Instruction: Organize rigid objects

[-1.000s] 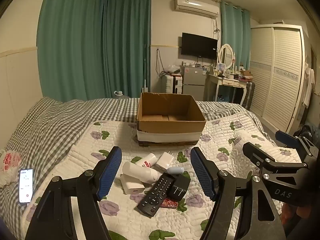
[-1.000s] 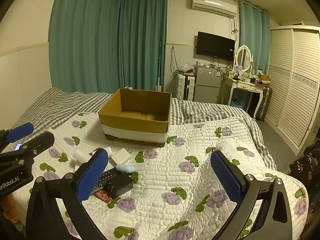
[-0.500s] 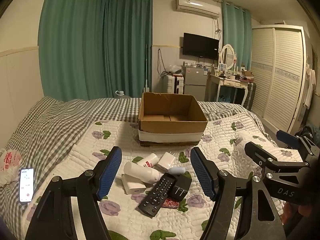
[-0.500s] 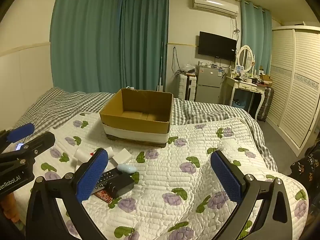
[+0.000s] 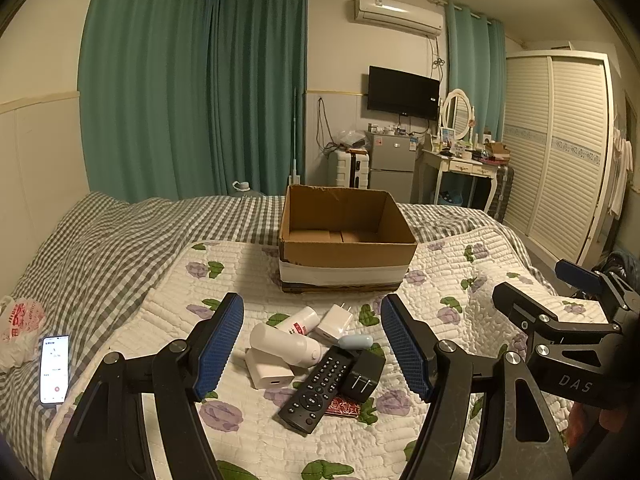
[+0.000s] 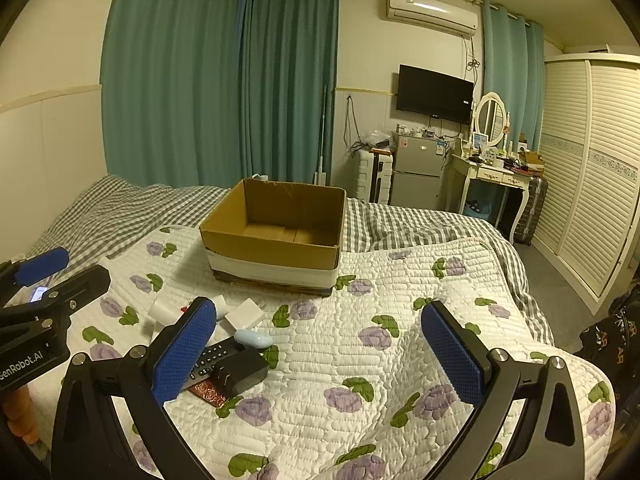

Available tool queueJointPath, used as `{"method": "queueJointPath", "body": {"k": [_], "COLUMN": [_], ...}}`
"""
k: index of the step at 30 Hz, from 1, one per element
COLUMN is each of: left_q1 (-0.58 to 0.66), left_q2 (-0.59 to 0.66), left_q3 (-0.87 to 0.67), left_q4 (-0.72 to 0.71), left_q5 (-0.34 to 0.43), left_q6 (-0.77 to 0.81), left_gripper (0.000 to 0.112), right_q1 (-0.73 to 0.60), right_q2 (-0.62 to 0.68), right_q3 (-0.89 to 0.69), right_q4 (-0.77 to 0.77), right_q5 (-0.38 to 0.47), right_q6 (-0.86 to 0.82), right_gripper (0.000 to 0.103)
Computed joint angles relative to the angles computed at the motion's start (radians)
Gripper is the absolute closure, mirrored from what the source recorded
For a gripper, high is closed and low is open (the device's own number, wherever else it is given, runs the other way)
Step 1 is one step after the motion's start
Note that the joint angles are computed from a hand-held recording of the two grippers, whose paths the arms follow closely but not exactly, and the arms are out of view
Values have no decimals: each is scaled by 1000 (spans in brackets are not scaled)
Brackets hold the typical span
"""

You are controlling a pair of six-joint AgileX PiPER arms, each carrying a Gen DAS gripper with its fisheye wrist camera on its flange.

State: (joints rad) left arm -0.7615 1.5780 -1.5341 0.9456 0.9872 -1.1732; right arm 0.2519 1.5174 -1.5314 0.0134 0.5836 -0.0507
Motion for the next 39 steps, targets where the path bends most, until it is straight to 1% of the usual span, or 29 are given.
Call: {"method": "queueJointPath", "body": {"k": [19,39], "left_q1": [-3,-7], "left_q2": [-2,-8], "left_q3": [-1,4], "left_q4": [3,0], "left_q5": [4,8], "left_q6": [-2,-4], "left_gripper": [38,38], "right_q1": [7,16], "right_q2": [-9,-11], "right_q3": [16,19], "right_q4": [-16,-28], "right_q5": [-6,6], "right_q6": [15,29], "right_gripper": [0,0]}}
